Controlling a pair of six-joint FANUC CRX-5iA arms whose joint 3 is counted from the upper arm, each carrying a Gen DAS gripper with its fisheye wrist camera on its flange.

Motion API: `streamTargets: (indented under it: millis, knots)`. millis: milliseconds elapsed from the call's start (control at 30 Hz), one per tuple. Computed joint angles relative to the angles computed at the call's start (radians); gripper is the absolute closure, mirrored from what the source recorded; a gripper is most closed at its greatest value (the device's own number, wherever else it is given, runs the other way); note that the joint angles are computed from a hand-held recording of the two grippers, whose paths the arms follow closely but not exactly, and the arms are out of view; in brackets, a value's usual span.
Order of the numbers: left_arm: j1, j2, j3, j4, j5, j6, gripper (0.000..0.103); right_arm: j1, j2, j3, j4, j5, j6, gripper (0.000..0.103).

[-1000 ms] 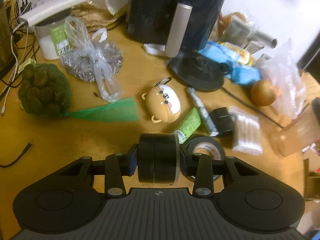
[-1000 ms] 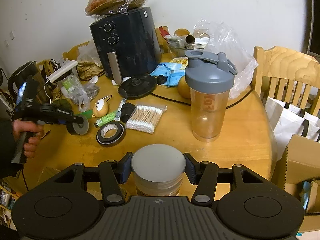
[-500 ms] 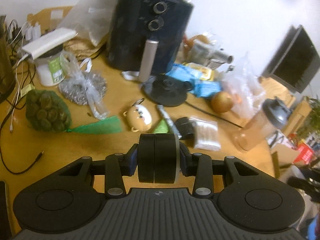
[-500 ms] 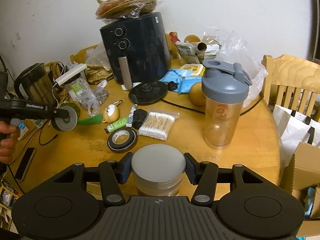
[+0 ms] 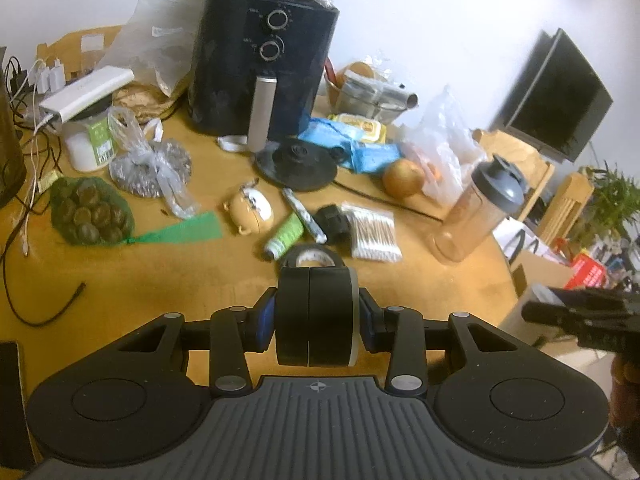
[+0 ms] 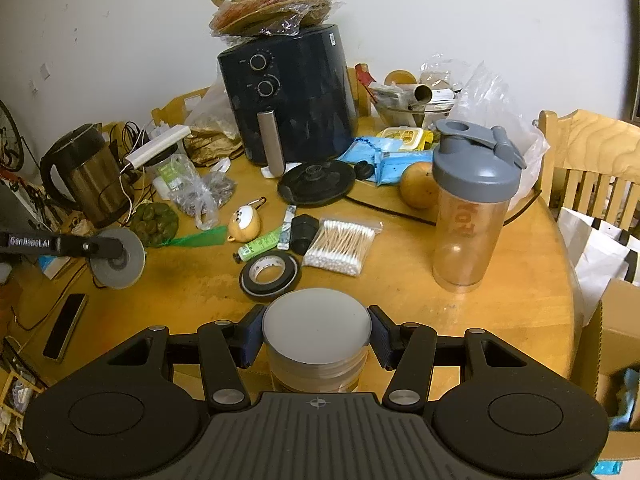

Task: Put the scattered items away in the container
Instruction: 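Carry the tape roll and jar down into the cardboard box with both grippers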

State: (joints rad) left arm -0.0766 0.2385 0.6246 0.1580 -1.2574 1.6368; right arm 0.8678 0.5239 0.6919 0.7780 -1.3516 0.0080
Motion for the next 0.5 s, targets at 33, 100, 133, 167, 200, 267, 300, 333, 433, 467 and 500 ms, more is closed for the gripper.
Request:
streamTargets:
  millis: [33,100,133,167,200,267,300,333,433,467,500]
  knots:
    - [0.001,-0.008,-0.016,0.007,0.003,-0.004,0.063,0.001,0.003,0.004,-0.001,0.002,-0.003,0.046]
    - [0.001,-0.023,-0.047,0.014,0.007,-0.010,0.063,0.004,0.007,0.010,-0.004,0.007,-0.005,0.046]
    - [0.000,-0.029,-0.059,0.014,0.006,-0.010,0.063,0.005,0.008,0.012,-0.008,0.007,-0.004,0.046]
    - [0.001,-0.035,-0.073,0.019,0.006,-0.008,0.063,0.005,0.011,0.020,-0.012,0.005,0.001,0.046]
    - [0.003,-0.041,-0.088,0.026,0.007,-0.004,0.063,0.006,0.016,0.030,-0.015,0.002,0.009,0.046]
    - [0.003,-0.049,-0.106,0.029,0.005,0.003,0.063,0.006,0.024,0.047,-0.023,-0.001,0.020,0.046]
    - [0.002,-0.053,-0.113,0.026,0.003,0.006,0.063,0.007,0.028,0.055,-0.027,-0.001,0.026,0.046]
    - [0.001,-0.054,-0.118,0.023,-0.001,0.008,0.063,0.007,0.031,0.059,-0.030,0.002,0.031,0.046]
    - [-0.003,-0.059,-0.132,0.023,-0.010,0.015,0.063,0.007,0.038,0.076,-0.052,0.010,0.045,0.046]
    - [-0.006,-0.060,-0.133,0.018,-0.014,0.016,0.063,0.006,0.043,0.086,-0.062,0.011,0.052,0.046]
    - [-0.012,-0.058,-0.126,0.004,-0.025,0.022,0.063,0.005,0.048,0.097,-0.074,0.012,0.062,0.046]
